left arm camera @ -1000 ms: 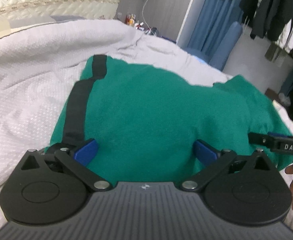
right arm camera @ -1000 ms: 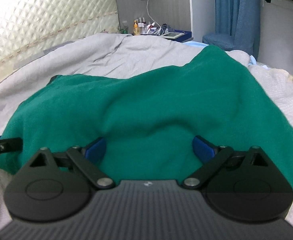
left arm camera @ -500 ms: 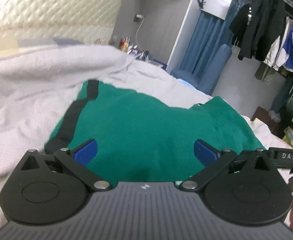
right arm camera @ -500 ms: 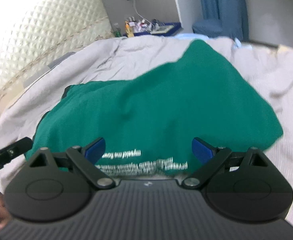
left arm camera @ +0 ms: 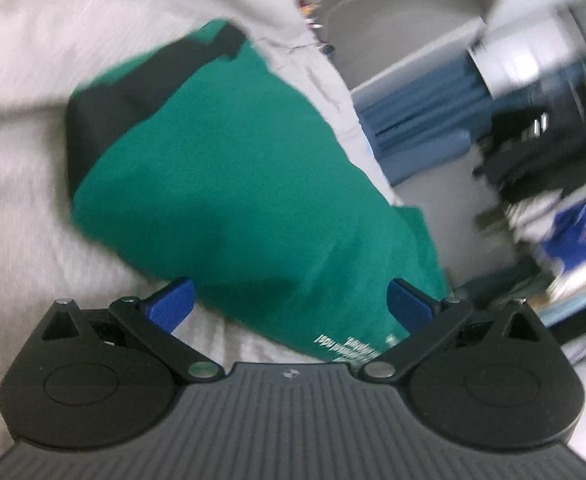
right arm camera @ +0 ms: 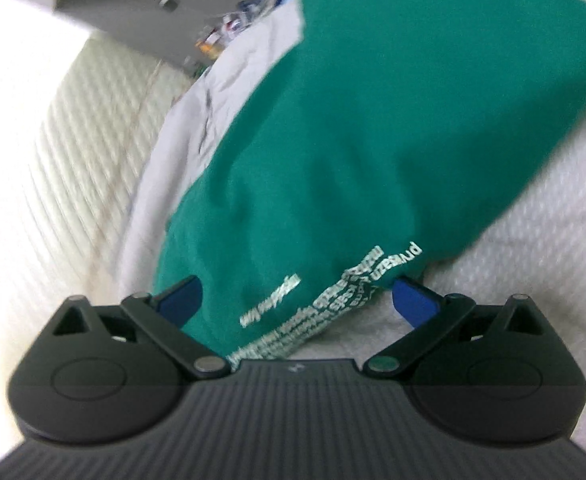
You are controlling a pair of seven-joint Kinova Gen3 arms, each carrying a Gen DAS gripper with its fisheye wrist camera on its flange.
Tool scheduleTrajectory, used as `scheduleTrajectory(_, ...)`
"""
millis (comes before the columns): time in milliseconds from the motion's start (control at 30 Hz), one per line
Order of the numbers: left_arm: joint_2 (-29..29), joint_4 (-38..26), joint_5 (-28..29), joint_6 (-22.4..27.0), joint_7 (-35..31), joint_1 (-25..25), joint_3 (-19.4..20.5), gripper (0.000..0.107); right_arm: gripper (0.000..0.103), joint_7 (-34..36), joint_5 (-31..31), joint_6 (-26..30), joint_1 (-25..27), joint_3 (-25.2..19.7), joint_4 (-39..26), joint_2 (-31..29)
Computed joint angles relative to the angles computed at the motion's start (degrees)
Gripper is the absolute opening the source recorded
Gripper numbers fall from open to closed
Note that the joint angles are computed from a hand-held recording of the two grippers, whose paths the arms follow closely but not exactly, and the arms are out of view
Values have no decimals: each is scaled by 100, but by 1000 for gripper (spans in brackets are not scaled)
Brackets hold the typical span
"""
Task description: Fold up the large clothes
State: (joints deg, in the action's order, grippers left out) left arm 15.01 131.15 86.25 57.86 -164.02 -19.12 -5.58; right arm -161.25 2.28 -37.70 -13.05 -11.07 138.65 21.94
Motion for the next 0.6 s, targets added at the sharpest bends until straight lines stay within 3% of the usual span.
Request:
scheduleTrajectory(200,833,125,652,792,275,-390,-58,103,103,-843,93,-1398,364,-146,178,797)
scheduleTrajectory(267,1068,112,812,1055,276,-467,-69,103,103,-863,139,-1864,770,-496,204,997)
scheduleTrajectory(367,1319,120,928,1410,245,-515,-53,103,103,-358,-1,-2563,1390,-1266,332,1263)
scheduleTrajectory(533,1469,68,855,1473,262,-371,-22,103,103,731,-114,-3728,2197,-2471,442,1894)
scheduleTrajectory(600,1568,56,1013,1487,219,-319,6,103,103,1065,2,-4194,2296,-2647,468,2147)
